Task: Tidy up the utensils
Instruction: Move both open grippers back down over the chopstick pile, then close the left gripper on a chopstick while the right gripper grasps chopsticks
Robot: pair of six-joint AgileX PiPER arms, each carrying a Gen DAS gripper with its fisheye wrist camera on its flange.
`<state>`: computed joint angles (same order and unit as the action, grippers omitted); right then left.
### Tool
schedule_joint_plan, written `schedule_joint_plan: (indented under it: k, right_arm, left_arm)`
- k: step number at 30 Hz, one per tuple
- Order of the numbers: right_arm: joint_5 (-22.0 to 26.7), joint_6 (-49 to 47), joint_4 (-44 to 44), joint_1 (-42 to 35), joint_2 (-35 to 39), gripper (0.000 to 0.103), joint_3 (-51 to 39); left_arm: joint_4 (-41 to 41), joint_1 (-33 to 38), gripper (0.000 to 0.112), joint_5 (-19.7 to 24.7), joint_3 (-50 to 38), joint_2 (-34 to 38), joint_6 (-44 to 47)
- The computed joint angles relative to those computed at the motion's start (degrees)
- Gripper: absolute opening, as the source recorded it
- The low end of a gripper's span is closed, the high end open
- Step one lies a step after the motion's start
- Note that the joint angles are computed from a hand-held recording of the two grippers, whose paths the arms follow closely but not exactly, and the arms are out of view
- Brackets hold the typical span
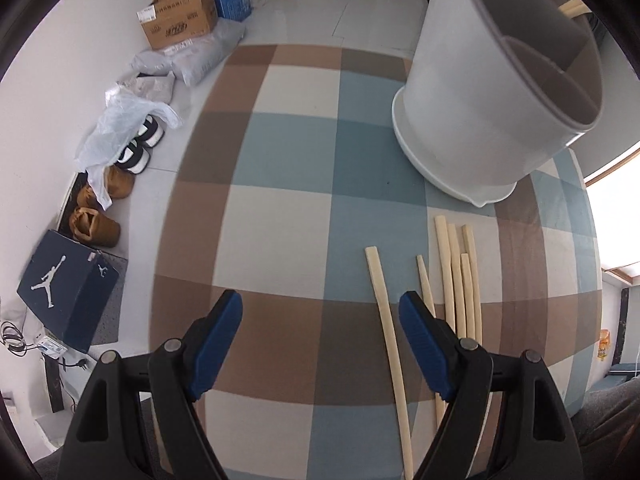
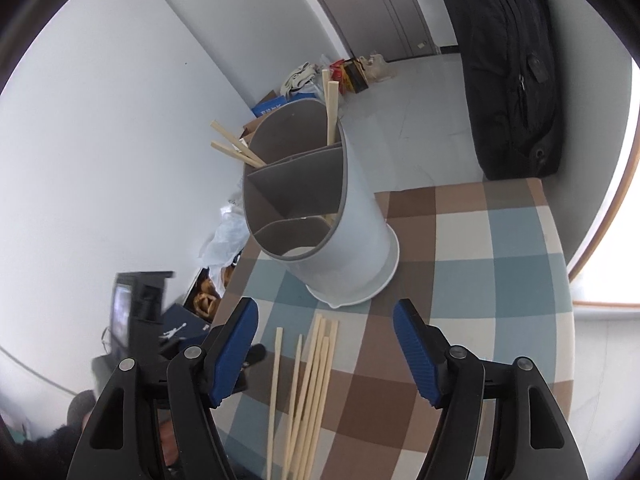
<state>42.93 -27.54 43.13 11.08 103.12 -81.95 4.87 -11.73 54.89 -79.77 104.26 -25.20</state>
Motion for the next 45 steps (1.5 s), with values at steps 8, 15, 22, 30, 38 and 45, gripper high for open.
schedule_joint_plan:
  k: [8,15,22,30,38,45]
  right_arm:
    - [0.5,1.2,-0.3,-0.5,0.8,0.069,-0.6]
    - [1.5,2.8,-0.4,-1.5,0.9,0.065,-0.7]
    - [1.7,3.4,-0.4,-1.8,1.0,0.065,-0.8]
    - [1.4,4.5,-1.4,-1.8,1.2,0.065,-0.6]
    - [2.3,5.3,-2.5,-1.4,2.5,0.056,-1.0]
    - [6.3,2.1,-0.6,1.3,4.7,0.039,-1.7]
  left_arm:
    - [1.7,-1.5,0.077,2.4,-4.4,2.9,-2.7]
    - [5.8,-4.4,0.052,2.5,-5.2,3.5,-6.0]
    - [6.1,-6.0,0.009,-0.1,-4.0,2.6,-5.5]
    - [1.2,-2.5,0.002,-7.0,0.1,0.1,-4.1]
    - [3.8,-2.6,0.002,-13.6,3.7,-8.1,-5.9]
    - [4.4,-2.9,0.002,-17.9,7.9,-13.4,-6.5]
